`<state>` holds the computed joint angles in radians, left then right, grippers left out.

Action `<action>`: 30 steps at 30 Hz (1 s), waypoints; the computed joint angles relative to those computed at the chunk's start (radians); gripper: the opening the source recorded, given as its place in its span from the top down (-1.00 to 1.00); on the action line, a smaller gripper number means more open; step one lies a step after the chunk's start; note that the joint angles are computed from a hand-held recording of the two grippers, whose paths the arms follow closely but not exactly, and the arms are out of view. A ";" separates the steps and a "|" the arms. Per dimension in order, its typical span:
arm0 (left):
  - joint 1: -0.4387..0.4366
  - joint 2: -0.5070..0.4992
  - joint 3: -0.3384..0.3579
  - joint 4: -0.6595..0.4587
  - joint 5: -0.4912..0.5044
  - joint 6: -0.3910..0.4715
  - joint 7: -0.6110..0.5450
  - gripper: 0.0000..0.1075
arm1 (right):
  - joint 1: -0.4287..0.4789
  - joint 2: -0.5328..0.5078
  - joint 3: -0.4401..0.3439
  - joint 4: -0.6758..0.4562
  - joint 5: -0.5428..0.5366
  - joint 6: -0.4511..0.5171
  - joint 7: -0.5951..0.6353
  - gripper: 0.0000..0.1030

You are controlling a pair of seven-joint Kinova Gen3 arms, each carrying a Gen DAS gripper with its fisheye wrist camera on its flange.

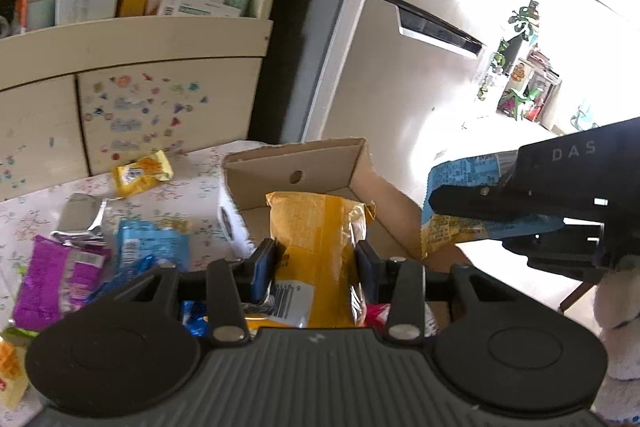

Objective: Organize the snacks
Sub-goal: 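Open the left tool over the box while the right tool releases the light-blue packet into it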

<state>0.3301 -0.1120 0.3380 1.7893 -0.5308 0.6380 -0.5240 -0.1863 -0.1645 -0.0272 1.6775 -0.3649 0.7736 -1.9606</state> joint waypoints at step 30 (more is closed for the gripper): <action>-0.064 -0.111 0.013 -0.003 0.022 0.117 0.003 -0.45 | -0.034 0.037 0.061 0.002 -0.253 0.077 0.310 -0.19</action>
